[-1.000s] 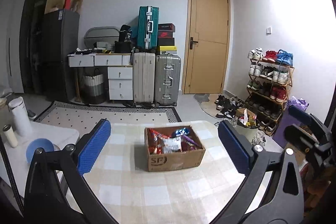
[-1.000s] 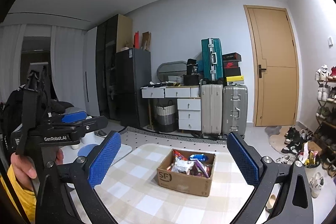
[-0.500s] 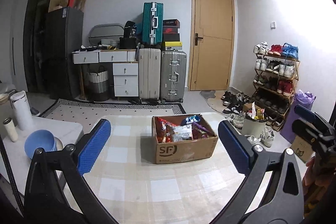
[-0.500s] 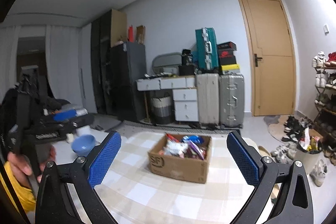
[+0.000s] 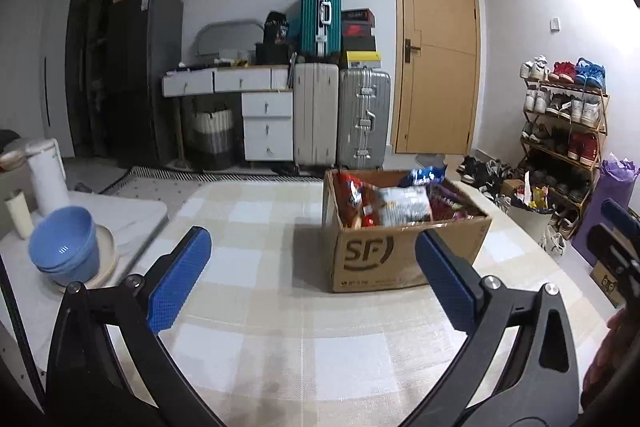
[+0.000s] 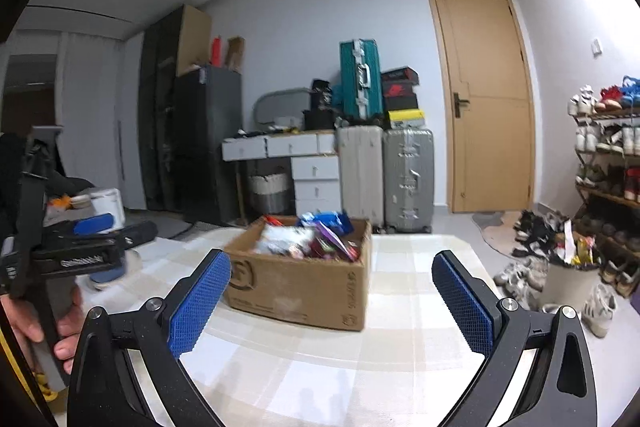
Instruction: Organize snacks
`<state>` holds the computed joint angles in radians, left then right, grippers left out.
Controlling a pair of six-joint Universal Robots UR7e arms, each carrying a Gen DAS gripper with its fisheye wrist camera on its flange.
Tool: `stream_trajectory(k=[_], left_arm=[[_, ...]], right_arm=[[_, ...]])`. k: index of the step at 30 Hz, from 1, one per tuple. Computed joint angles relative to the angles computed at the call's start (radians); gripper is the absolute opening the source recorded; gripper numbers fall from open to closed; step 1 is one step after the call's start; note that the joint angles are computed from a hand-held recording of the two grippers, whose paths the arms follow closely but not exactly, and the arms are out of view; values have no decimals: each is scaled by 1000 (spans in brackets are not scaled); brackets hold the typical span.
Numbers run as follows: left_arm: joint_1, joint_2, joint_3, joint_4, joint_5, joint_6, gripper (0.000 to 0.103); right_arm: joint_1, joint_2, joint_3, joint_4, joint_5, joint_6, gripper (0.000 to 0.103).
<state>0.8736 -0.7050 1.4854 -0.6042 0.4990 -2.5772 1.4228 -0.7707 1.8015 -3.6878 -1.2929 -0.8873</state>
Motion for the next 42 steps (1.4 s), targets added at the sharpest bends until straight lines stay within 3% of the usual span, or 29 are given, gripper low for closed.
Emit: stream_trajectory(k=[4, 10, 15, 18, 20, 30, 42], left_arm=[[53, 34, -9, -50, 43, -11, 102], [97, 75, 5, -196, 93, 110, 102], [127, 128, -66, -113, 129, 88, 102], [137, 136, -68, -135, 143, 89, 102], [136, 144, -72, -169, 114, 110, 102], [135, 168, -60, -277, 129, 208, 102], [123, 153, -55, -230, 88, 167, 102]], right_arm=[[-14, 63, -63, 3, -4, 1, 102], [-32, 101, -96, -4, 27, -10, 102], [-35, 115, -113, -11, 10, 11, 102], [-36, 109, -112, 0, 5, 25, 102], [-37, 111, -112, -5, 2, 27, 102], [-26, 118, -96, -10, -5, -44, 102], [-28, 112, -99, 8, -10, -16, 102]])
